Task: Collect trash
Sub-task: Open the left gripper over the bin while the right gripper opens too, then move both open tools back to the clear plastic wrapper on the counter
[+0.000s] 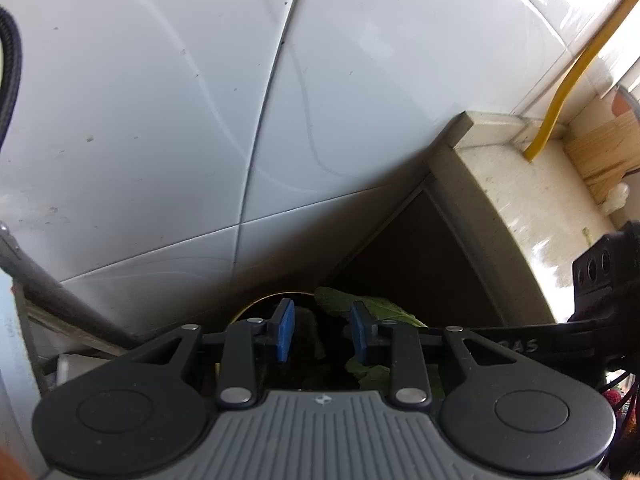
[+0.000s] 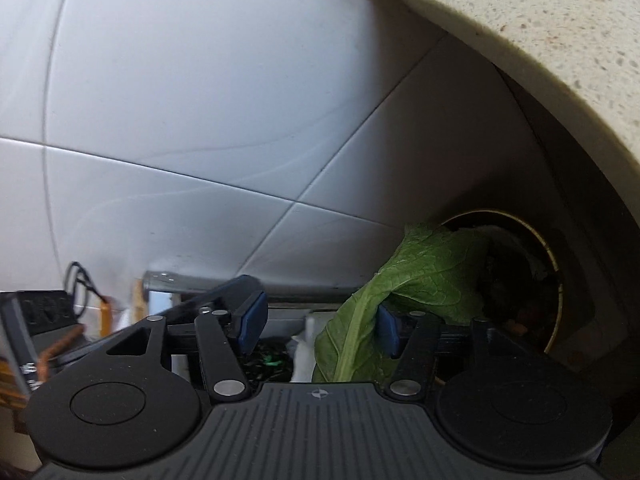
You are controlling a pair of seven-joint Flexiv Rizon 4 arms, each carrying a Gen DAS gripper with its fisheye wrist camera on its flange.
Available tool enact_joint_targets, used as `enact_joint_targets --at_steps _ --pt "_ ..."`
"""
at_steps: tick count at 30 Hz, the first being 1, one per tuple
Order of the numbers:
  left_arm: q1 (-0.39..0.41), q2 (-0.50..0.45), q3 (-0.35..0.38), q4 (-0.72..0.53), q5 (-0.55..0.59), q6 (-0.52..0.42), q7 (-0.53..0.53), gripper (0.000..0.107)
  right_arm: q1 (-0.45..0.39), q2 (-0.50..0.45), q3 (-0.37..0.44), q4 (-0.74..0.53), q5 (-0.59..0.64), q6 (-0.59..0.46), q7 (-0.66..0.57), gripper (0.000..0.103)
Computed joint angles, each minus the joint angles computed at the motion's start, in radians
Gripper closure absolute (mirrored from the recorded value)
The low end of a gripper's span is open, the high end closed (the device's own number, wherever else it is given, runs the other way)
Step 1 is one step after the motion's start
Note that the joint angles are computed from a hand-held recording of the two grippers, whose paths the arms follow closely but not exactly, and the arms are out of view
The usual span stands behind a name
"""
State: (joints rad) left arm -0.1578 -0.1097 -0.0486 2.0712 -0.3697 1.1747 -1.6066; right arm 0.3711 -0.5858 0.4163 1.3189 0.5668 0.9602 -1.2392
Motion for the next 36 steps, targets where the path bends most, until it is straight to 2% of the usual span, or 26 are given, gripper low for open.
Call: enact_joint_targets --at_steps 4,6,9,14,16,19,21,23,24,26,30,36 --pt "-0.003 0.005 0.016 -0.011 0.084 -0.019 -0.051 0.078 0.058 -0.012 -0.051 -0.017 -0.115 -0.041 0.037 0.033" --pt "0.000 0.014 0.017 -0.002 0.086 -0.011 -0.055 0.072 0.083 -0.022 -0.066 -0.027 -0.172 -0.061 0.046 0.033" --pt "0.004 0.027 0.020 0.012 0.086 0.000 -0.060 0.071 0.113 -0.032 -0.081 -0.039 -0.250 -0.090 0.043 0.032" --pt "0.008 0.048 0.023 0.031 0.090 0.008 -0.067 0.071 0.121 -0.050 -0.087 -0.064 -0.301 -0.153 0.043 0.029" --pt "0.007 0.056 0.021 0.042 0.081 0.016 -0.058 0.071 0.123 -0.057 -0.085 -0.067 -0.300 -0.147 0.046 0.028" --pt "0.005 0.067 0.020 0.054 0.072 0.021 -0.052 0.071 0.164 -0.076 -0.127 -0.079 -0.386 -0.179 0.075 0.028" --pt "0.004 0.077 0.020 0.066 0.055 0.029 -0.037 0.071 0.145 -0.087 -0.104 -0.085 -0.346 -0.153 0.092 0.030" --pt "0.003 0.083 0.019 0.073 0.031 0.030 -0.016 0.071 0.174 -0.088 -0.139 -0.073 -0.407 -0.137 0.106 0.029" --pt "0.003 0.083 0.019 0.074 0.024 0.033 -0.009 0.071 0.175 -0.098 -0.141 -0.088 -0.420 -0.167 0.123 0.027" --pt "0.001 0.084 0.017 0.074 0.007 0.041 0.012 0.071 0.142 -0.106 -0.108 -0.103 -0.353 -0.172 0.165 0.030" --pt "-0.008 0.080 0.006 0.056 -0.020 0.047 0.067 0.070 0.151 -0.051 -0.121 -0.038 -0.395 -0.128 0.159 0.029" --pt "-0.033 0.042 -0.023 -0.017 -0.028 0.041 0.158 0.067 0.118 0.072 -0.111 0.086 -0.376 -0.048 0.175 0.027"
